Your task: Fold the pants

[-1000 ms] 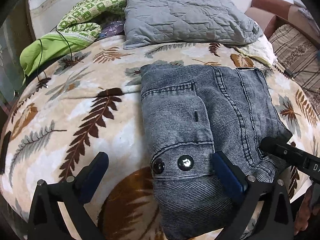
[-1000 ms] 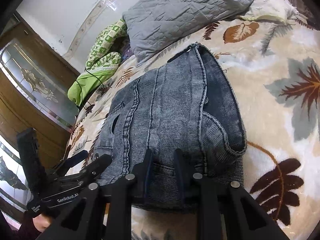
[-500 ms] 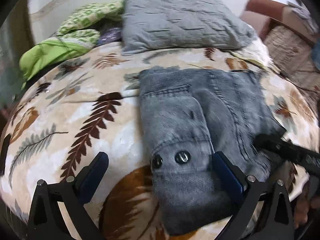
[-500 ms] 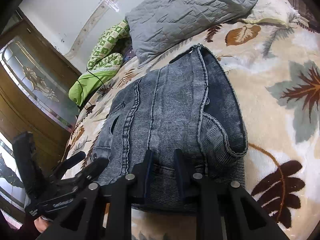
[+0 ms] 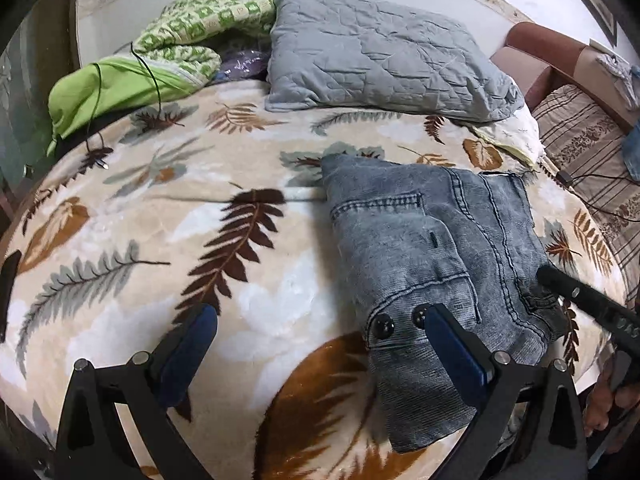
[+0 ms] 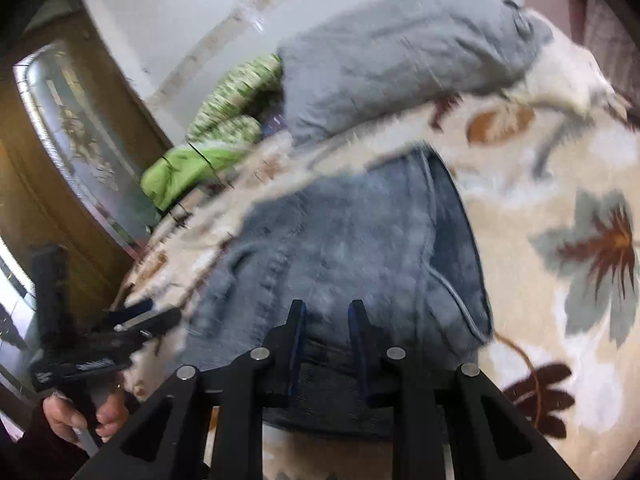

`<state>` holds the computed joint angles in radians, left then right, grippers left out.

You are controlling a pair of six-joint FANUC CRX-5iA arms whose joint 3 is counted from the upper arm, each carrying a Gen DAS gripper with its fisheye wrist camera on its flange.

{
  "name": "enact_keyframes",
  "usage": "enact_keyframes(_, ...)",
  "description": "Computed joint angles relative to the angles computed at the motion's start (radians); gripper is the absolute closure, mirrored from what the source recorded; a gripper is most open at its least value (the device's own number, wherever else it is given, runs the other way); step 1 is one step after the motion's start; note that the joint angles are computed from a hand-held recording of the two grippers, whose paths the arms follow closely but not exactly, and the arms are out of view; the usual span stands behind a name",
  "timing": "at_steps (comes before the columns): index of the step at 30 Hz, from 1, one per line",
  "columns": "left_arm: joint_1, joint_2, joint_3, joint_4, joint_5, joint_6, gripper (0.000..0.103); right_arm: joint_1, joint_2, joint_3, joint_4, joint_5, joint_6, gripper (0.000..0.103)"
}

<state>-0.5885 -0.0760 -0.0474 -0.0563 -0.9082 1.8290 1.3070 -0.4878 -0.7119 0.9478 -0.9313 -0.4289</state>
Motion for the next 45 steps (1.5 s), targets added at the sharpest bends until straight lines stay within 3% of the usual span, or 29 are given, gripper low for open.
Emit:
enact_keyframes(3,-0.016,0.016,0.008,-0.004,-0.015,-0.013,0.0,-0.008,0.004,-0.001,0.017,0.02,-0.005,0.078)
enact_keyframes(6,-0.025,0.04,0.007,0.019,-0.027,-0.042,0.0,-0.034,0.043,0.049,-0.159,0.043,0.1,0.077)
enact_keyframes(10,-0.007,0.032,-0.001,0.055,-0.025,-0.056,0.0,-0.012,0.028,0.032,-0.076,0.007,0.048,0.078)
enact_keyframes(14,-0.036,-0.008,-0.006,-0.03,0.03,-0.003,0.0,-0.001,0.004,0.0,0.009,-0.015,-0.033,0.078)
enact_keyframes(17,-0.066,0.052,0.041,-0.051,-0.05,-0.041,0.0,-0.018,0.031,0.037,-0.093,0.006,0.048,0.078)
enact_keyframes(18,-0.069,0.05,0.029,-0.057,-0.034,-0.027,0.0,-0.027,0.049,0.059,-0.149,0.011,0.096,0.077)
enact_keyframes(21,-0.053,0.039,0.017,-0.024,-0.022,-0.041,0.0,-0.027,0.049,0.062,-0.137,0.005,0.098,0.077)
enact_keyframes(25,-0.1,0.024,0.039,-0.15,-0.013,0.032,0.0,-0.01,0.017,0.023,-0.067,-0.017,0.006,0.077)
enact_keyframes(29,-0.196,0.023,0.086,-0.347,-0.031,0.116,0.0,0.007,-0.006,-0.001,0.001,-0.077,-0.075,0.077)
enact_keyframes(31,-0.215,0.027,0.097,-0.381,-0.038,0.118,0.0,0.025,-0.014,-0.007,0.027,-0.117,-0.101,0.077)
enact_keyframes(41,-0.213,0.044,0.114,-0.37,-0.056,0.108,0.0,0.007,0.015,0.021,-0.01,-0.106,-0.071,0.077)
enact_keyframes(45,-0.208,0.062,0.121,-0.352,-0.073,0.096,0.0,-0.014,0.053,0.06,-0.116,-0.093,0.001,0.077)
